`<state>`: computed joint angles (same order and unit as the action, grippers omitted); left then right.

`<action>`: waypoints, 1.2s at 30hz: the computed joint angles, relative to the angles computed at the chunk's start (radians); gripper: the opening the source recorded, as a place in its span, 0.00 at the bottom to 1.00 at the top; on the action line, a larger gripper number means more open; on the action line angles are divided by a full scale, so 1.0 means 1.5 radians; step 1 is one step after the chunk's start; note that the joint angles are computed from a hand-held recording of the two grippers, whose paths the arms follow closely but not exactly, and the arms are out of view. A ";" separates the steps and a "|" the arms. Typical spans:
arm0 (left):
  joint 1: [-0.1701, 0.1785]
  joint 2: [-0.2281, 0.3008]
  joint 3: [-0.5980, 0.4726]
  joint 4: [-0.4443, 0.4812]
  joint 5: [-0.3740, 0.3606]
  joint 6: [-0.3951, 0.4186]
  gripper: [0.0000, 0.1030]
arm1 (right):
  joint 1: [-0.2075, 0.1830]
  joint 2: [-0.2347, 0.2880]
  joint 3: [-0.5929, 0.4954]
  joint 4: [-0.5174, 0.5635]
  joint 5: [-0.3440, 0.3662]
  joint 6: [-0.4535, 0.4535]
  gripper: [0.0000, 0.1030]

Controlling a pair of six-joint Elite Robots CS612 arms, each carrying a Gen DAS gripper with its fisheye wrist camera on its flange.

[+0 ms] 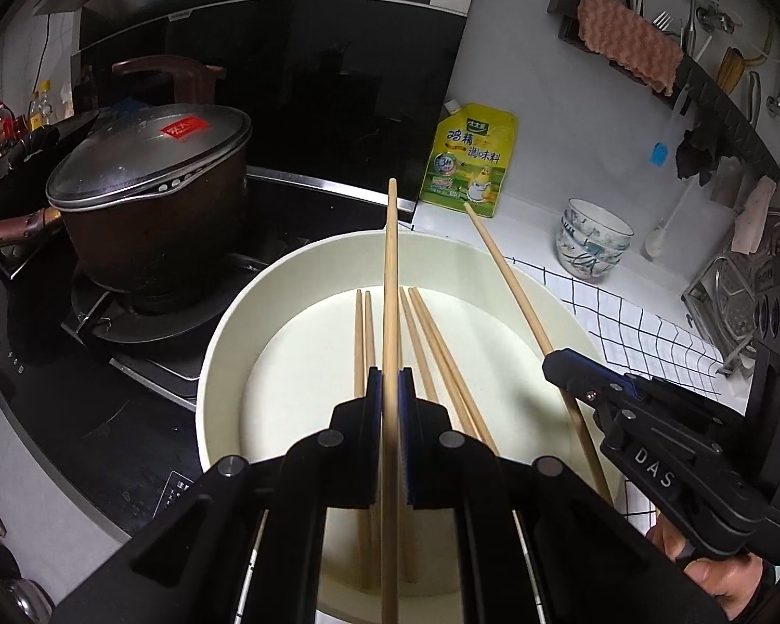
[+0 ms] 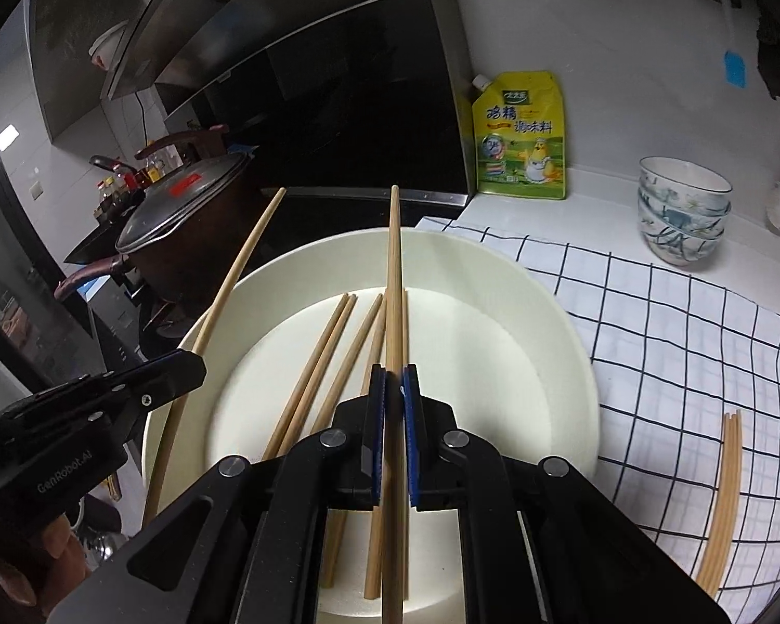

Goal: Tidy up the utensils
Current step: 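Lift both held chopsticks and carry them over the basin, then lower the chopsticks into the basin and open both tools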

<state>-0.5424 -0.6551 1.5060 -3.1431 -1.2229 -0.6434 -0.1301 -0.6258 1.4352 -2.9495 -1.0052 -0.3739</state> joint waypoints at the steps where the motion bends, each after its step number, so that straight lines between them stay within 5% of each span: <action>1: 0.001 0.001 0.000 -0.001 -0.002 -0.001 0.07 | 0.002 0.002 -0.003 0.006 -0.003 -0.002 0.07; 36: 0.011 0.029 -0.027 0.034 -0.031 -0.004 0.07 | 0.014 0.020 -0.026 0.065 -0.037 -0.025 0.07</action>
<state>-0.5252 -0.6113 1.4648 -3.0916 -1.2694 -0.6493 -0.1085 -0.5950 1.3958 -2.8523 -1.0604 -0.4110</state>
